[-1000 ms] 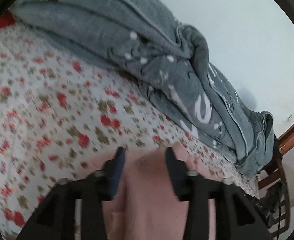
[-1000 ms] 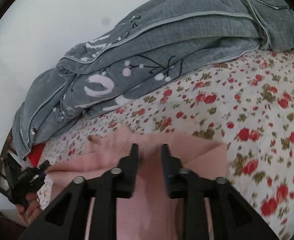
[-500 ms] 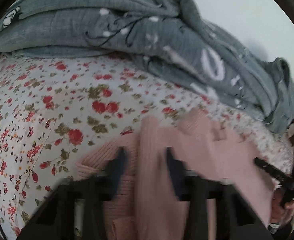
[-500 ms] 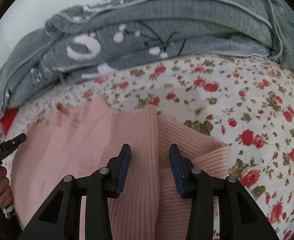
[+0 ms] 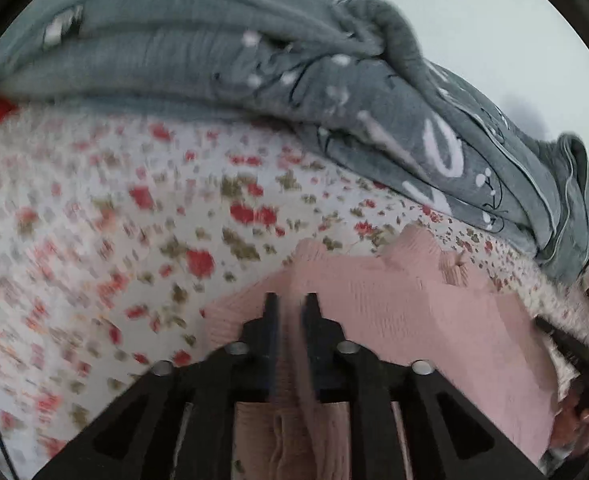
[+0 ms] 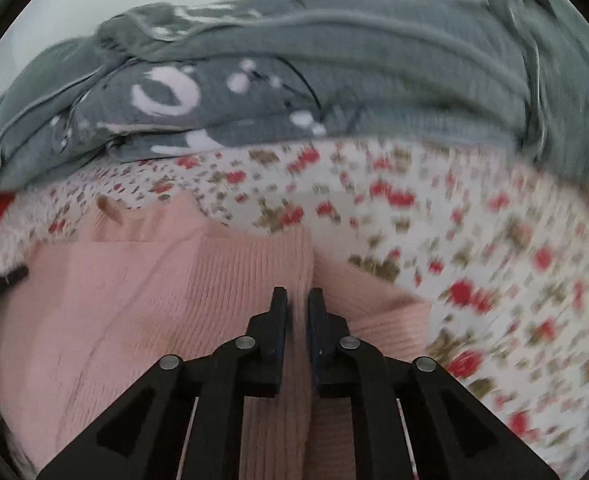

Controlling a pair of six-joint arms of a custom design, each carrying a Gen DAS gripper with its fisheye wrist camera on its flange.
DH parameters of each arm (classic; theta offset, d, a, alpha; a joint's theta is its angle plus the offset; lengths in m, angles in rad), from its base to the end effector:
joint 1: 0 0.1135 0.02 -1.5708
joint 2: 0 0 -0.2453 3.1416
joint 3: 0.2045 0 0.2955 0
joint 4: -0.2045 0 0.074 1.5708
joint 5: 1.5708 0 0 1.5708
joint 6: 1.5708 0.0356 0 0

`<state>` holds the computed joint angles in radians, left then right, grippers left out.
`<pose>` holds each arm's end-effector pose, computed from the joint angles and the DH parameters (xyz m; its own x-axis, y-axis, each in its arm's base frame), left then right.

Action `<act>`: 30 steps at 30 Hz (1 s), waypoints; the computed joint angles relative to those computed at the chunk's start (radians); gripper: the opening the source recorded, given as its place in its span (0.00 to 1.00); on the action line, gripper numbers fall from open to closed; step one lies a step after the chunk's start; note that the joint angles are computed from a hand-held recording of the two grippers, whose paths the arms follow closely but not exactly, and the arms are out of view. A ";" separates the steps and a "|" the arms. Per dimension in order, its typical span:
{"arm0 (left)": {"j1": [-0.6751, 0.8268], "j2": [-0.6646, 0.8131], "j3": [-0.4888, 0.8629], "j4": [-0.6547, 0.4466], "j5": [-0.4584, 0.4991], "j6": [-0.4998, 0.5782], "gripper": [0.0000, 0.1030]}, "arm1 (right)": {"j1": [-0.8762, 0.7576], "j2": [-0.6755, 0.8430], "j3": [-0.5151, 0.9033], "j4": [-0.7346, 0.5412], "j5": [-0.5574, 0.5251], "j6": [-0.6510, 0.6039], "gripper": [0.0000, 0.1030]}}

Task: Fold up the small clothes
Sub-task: 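Lift the hem with both tools and fold it toward the collar, release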

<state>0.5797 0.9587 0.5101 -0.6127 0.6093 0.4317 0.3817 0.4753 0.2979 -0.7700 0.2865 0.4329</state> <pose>0.1920 0.1013 0.1528 -0.7536 -0.0833 -0.6520 0.1097 0.9621 -0.2497 0.1526 0.0504 0.1460 -0.7696 0.1247 -0.6262 0.1307 0.9907 0.0366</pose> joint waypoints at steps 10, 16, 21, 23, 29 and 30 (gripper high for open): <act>-0.248 -0.105 -0.055 0.091 -0.094 -0.048 0.39 | 0.172 0.272 0.144 0.146 0.095 0.023 0.32; -0.176 0.121 -0.024 0.178 -0.050 -0.055 0.37 | 0.013 0.350 0.066 0.255 0.005 0.018 0.17; -0.233 0.030 -0.093 0.220 -0.150 -0.066 0.37 | 0.053 0.391 0.065 0.288 0.063 0.011 0.18; -0.268 -0.002 -0.112 0.230 -0.200 -0.076 0.38 | 0.043 0.401 0.072 0.288 0.052 0.007 0.18; -0.281 -0.012 -0.116 0.232 -0.225 -0.074 0.38 | 0.056 0.401 0.074 0.277 0.071 0.008 0.19; -0.280 -0.014 -0.116 0.230 -0.226 -0.073 0.38 | 0.056 0.397 0.073 0.273 0.071 0.009 0.19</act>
